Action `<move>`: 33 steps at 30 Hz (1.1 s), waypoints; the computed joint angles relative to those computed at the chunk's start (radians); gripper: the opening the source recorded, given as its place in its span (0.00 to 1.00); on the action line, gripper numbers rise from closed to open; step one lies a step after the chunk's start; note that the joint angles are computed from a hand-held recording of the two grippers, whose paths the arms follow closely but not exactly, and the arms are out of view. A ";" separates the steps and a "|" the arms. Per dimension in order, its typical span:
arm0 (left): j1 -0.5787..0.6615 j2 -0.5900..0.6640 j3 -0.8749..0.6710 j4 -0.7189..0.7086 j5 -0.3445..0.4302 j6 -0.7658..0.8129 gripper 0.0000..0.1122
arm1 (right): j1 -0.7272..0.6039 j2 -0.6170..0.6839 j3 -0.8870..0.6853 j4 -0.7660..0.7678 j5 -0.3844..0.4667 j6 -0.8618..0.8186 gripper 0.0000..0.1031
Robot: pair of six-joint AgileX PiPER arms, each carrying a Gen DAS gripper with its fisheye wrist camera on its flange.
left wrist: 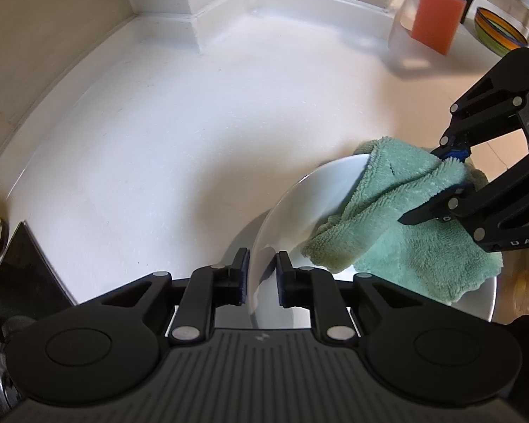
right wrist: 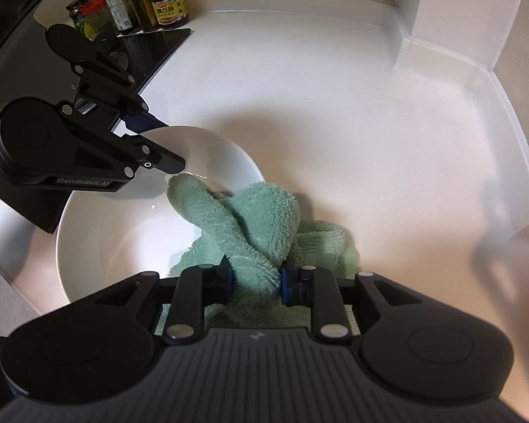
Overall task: Clean bowl
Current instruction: 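Scrub the bowl bottom with the cloth in the right gripper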
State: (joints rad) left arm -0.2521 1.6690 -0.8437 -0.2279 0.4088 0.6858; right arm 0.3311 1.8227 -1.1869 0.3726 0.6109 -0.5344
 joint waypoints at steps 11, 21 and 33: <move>0.045 0.093 -0.099 -0.018 0.079 0.074 0.15 | 0.102 0.272 -0.444 -0.239 0.222 -0.349 0.29; 0.110 0.172 -0.211 -0.159 0.159 0.229 0.18 | 0.099 0.375 -0.619 -0.170 0.315 -0.757 0.28; 0.096 0.163 -0.179 -0.113 0.104 0.043 0.13 | 0.087 0.420 -0.713 -0.147 0.420 -0.243 0.21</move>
State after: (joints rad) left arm -0.1559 1.8320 -1.0222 -0.3412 0.5127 0.7292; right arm 0.4185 2.2423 -1.8996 0.2259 1.0311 -0.7774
